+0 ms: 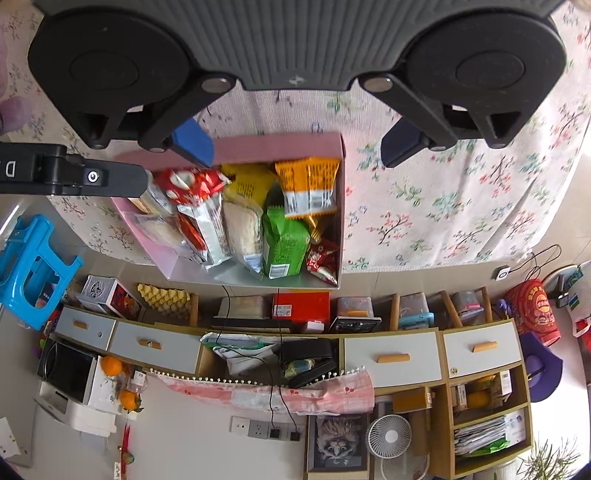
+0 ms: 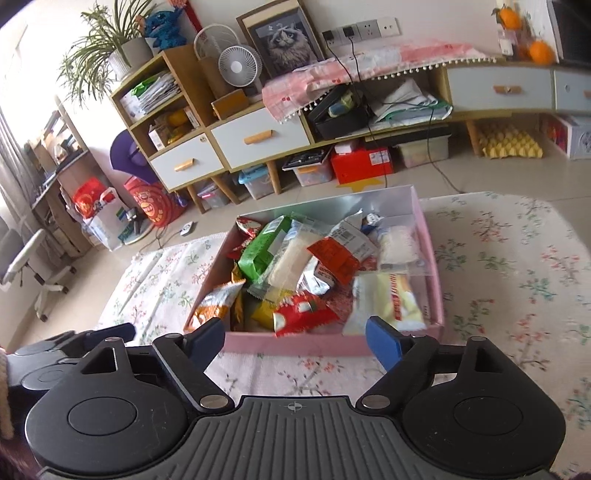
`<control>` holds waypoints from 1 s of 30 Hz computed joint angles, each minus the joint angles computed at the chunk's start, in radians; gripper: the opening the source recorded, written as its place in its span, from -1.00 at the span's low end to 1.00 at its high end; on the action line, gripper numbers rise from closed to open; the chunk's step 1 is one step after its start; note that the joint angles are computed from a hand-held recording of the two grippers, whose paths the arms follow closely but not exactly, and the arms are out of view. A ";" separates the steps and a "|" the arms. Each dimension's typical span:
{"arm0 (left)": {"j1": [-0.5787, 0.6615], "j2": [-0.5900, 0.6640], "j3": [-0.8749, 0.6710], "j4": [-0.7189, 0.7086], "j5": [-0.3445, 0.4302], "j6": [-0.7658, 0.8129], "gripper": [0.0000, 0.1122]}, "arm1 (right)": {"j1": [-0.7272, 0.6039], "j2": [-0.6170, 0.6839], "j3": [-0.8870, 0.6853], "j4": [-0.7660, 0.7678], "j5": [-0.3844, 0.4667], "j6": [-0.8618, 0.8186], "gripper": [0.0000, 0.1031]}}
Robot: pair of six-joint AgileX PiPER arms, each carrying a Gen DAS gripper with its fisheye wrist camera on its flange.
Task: Organize snacks
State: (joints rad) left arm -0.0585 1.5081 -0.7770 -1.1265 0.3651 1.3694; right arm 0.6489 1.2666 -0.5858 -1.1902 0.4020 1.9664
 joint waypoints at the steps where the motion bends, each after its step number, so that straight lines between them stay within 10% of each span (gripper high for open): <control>1: 0.004 -0.015 0.008 0.027 0.009 -0.025 0.78 | 0.020 -0.014 0.001 0.031 0.026 -0.029 0.66; 15: -0.028 -0.212 0.124 0.604 0.007 -0.662 0.83 | 0.399 -0.056 -0.068 0.308 0.502 -0.132 0.86; 30: -0.134 -0.257 0.188 1.034 -0.049 -1.173 0.83 | 0.460 -0.003 -0.051 0.350 0.596 -0.091 0.91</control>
State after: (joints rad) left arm -0.1930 1.2506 -0.5893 -0.0929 0.3162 0.1961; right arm 1.1084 1.2633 -0.6368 -0.8402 0.9978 1.8752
